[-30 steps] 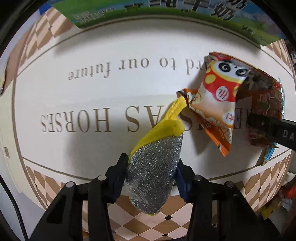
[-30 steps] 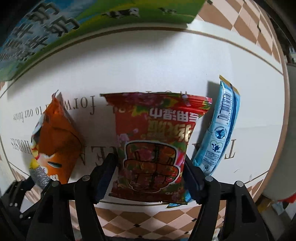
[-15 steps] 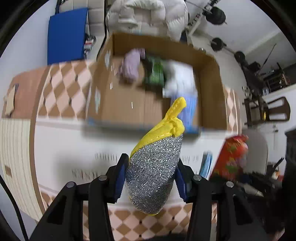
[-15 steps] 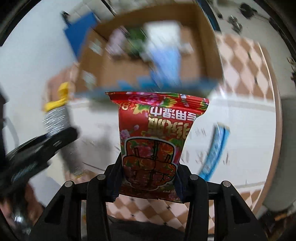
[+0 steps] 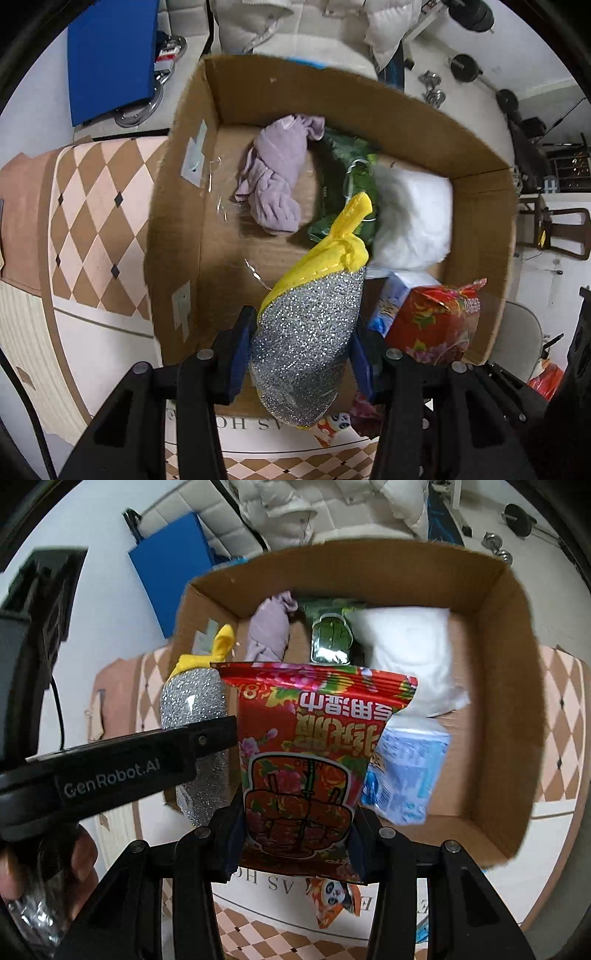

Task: Organize soft objects
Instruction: 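Lower sponge and red snack bag into the box and open both grippers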

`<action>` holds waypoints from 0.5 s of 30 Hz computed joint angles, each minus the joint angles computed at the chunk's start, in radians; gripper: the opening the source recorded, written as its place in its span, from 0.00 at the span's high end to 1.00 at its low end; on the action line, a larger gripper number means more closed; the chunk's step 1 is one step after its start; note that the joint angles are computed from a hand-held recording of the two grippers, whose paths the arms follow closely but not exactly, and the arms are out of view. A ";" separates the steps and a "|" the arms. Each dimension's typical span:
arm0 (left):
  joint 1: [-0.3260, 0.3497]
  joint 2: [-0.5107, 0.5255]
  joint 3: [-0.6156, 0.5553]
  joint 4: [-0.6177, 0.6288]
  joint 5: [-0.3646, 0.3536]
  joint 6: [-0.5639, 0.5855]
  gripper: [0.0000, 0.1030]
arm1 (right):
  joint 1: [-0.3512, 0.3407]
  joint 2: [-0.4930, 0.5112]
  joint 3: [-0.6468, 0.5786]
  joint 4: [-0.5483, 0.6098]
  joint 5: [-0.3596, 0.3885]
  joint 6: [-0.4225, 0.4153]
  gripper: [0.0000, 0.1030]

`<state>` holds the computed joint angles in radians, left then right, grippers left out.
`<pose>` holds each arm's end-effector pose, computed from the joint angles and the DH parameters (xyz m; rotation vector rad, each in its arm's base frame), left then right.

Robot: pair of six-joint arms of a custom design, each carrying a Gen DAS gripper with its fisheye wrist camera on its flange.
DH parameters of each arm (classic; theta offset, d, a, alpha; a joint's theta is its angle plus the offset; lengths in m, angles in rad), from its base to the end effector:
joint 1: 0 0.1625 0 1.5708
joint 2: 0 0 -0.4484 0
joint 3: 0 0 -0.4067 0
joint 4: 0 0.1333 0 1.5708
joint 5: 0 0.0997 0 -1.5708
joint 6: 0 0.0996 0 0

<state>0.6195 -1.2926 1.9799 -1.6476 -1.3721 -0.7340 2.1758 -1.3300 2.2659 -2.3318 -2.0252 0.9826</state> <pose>-0.2883 -0.3935 0.1985 0.3543 2.5132 0.3432 0.3187 -0.3033 0.1650 -0.4508 -2.6497 0.2778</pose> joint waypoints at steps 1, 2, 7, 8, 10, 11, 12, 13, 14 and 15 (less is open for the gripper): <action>0.009 0.008 0.003 -0.001 -0.003 0.003 0.57 | -0.017 0.013 -0.002 -0.001 0.004 -0.013 0.53; 0.014 0.008 0.007 -0.005 -0.007 0.000 0.57 | -0.027 0.016 0.010 -0.012 0.005 -0.021 0.53; 0.033 0.014 0.028 -0.018 -0.011 -0.003 0.53 | -0.091 0.037 0.033 -0.035 0.019 -0.056 0.53; 0.037 0.013 0.030 -0.018 -0.016 -0.002 0.52 | -0.107 0.048 0.037 -0.051 0.019 -0.067 0.52; 0.044 0.012 0.033 -0.014 -0.035 -0.004 0.48 | -0.137 0.058 0.040 -0.047 0.031 -0.082 0.49; 0.043 0.010 0.036 -0.016 -0.034 -0.003 0.42 | -0.147 0.056 0.041 -0.044 0.044 -0.090 0.44; 0.040 0.005 0.039 -0.019 -0.031 -0.003 0.33 | -0.156 0.055 0.044 -0.048 0.054 -0.097 0.27; 0.034 0.000 0.040 -0.016 -0.018 -0.008 0.28 | -0.158 0.050 0.047 -0.048 0.054 -0.099 0.12; 0.030 -0.005 0.041 -0.017 -0.009 -0.011 0.22 | -0.161 0.054 0.049 -0.058 0.044 -0.106 0.09; 0.026 -0.011 0.044 -0.018 -0.001 -0.013 0.21 | -0.159 0.059 0.044 -0.047 0.029 -0.106 0.09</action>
